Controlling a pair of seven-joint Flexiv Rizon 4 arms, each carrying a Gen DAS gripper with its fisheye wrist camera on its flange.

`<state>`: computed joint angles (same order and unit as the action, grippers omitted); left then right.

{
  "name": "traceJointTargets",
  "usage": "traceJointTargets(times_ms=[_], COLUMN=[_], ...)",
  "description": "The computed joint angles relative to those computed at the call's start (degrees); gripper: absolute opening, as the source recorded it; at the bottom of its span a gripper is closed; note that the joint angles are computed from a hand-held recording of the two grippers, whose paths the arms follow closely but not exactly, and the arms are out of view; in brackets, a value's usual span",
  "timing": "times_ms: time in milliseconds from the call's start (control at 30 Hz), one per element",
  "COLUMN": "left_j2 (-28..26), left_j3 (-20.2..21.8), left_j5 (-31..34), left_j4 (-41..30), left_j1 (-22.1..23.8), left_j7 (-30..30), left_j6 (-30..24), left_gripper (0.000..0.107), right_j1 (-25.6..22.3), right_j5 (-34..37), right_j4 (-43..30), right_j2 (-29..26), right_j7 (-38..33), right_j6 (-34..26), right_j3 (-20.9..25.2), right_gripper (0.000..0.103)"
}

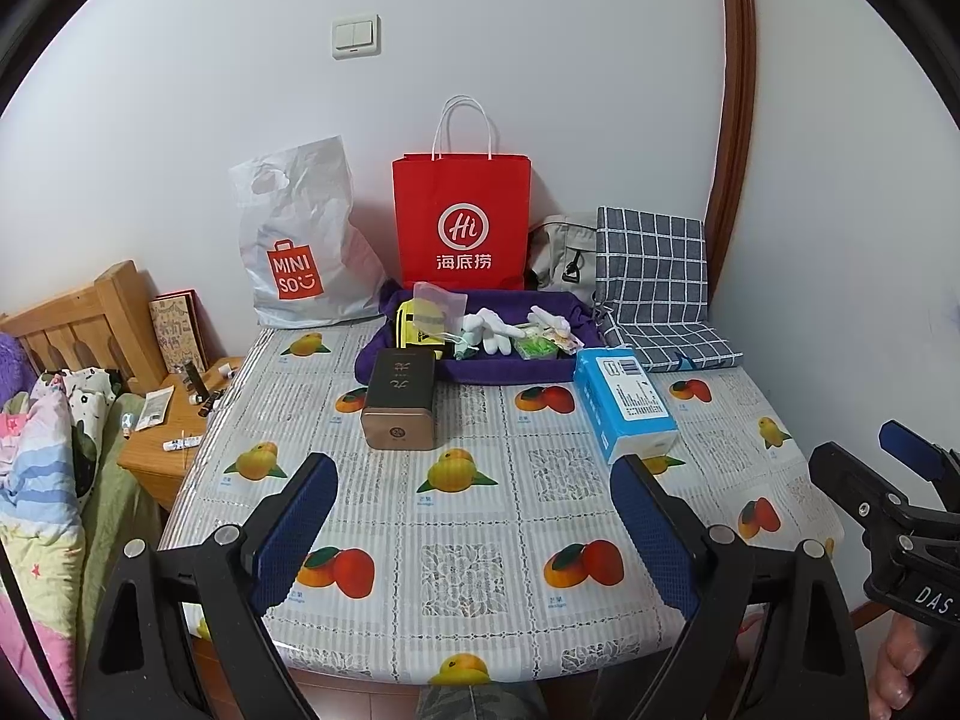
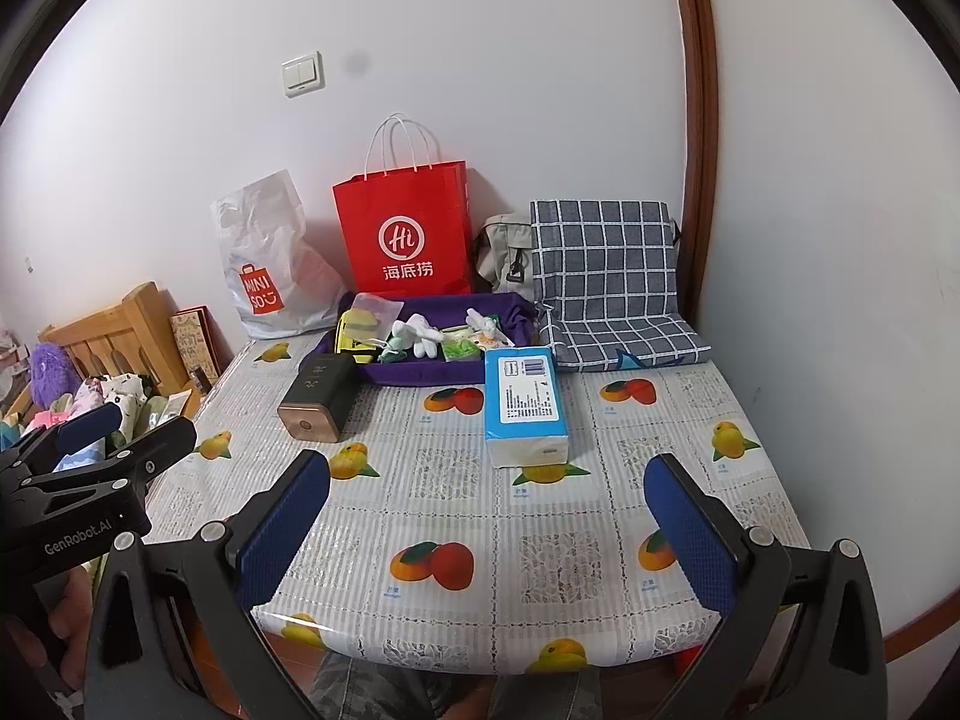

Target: Organize soft objects

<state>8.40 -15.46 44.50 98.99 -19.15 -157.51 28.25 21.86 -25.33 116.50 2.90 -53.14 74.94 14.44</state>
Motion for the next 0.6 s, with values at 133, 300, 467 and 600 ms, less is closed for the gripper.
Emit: traceJointTargets(times_ms=[133, 300, 467, 600], left_j2=[-0.05, -0.13, -0.12, -0.13], left_j3=[0.01, 0.02, 0.05, 0.04], left_j5=[0.0, 0.0, 0.0, 0.01], left_j4=[-0.05, -0.14, -0.12, -0.15], left_j1=[0.04, 0.04, 0.03, 0.02], left_j7=[0.02, 0.01, 0.08, 0.08], left_j6=[-0.04, -0.1, -0.07, -0.12], left_gripper=[0.092, 0.092, 0.092, 0.092], right_j1=[0.01, 0.01, 0.01, 0.04], right_j5=[0.07, 0.05, -0.07, 0.0], right_j4=[0.04, 0.1, 0.17, 0.24], right_j2=[0.1, 0.2, 0.24, 0.28], right_j7=[-0.03, -0.02, 0.1, -0.1], right_j6=[0.01, -0.03, -0.04, -0.04], right_j3=[0.07, 0.13, 0.17, 0.18], right_gripper=[0.103, 0.103, 0.103, 0.103])
